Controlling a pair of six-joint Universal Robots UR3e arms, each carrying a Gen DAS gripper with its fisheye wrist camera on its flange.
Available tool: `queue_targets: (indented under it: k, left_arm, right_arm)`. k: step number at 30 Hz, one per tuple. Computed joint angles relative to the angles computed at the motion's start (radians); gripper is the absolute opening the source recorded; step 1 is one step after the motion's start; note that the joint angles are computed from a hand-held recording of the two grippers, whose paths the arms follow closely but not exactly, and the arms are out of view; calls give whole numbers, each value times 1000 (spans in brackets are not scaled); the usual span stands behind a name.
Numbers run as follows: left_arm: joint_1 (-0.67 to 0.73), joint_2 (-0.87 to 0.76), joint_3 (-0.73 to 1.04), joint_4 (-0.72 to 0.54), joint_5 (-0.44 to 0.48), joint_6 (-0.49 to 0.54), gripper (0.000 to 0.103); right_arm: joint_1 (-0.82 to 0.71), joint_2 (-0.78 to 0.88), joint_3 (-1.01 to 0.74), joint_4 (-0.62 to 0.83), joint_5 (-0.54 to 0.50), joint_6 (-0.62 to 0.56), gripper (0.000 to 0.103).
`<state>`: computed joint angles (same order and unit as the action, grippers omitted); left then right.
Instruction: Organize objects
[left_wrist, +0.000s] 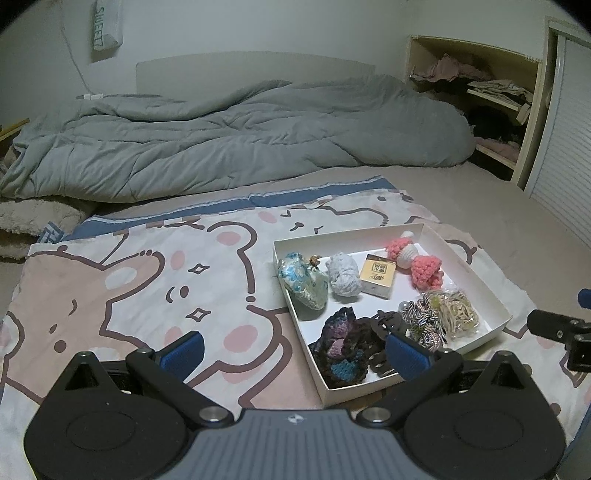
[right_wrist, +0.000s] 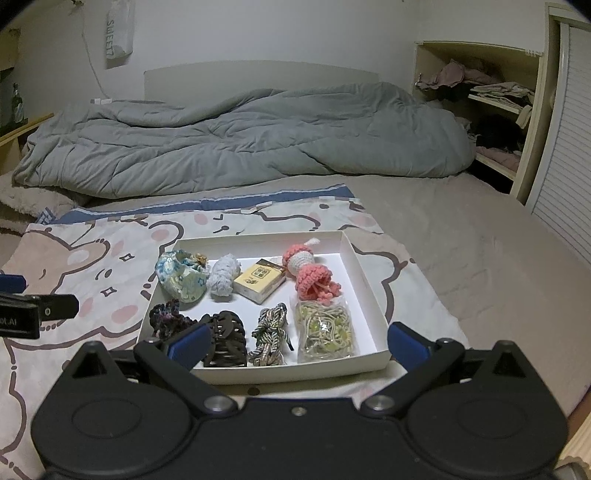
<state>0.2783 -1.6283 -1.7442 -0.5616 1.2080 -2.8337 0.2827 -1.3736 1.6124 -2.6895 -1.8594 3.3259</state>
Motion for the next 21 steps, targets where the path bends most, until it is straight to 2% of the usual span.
queue_targets:
  k: [21]
  left_arm:
    - [-10,4,-9,1,12,6,103]
  right_arm:
    - [-6,-3,8,-5,10,-5,103]
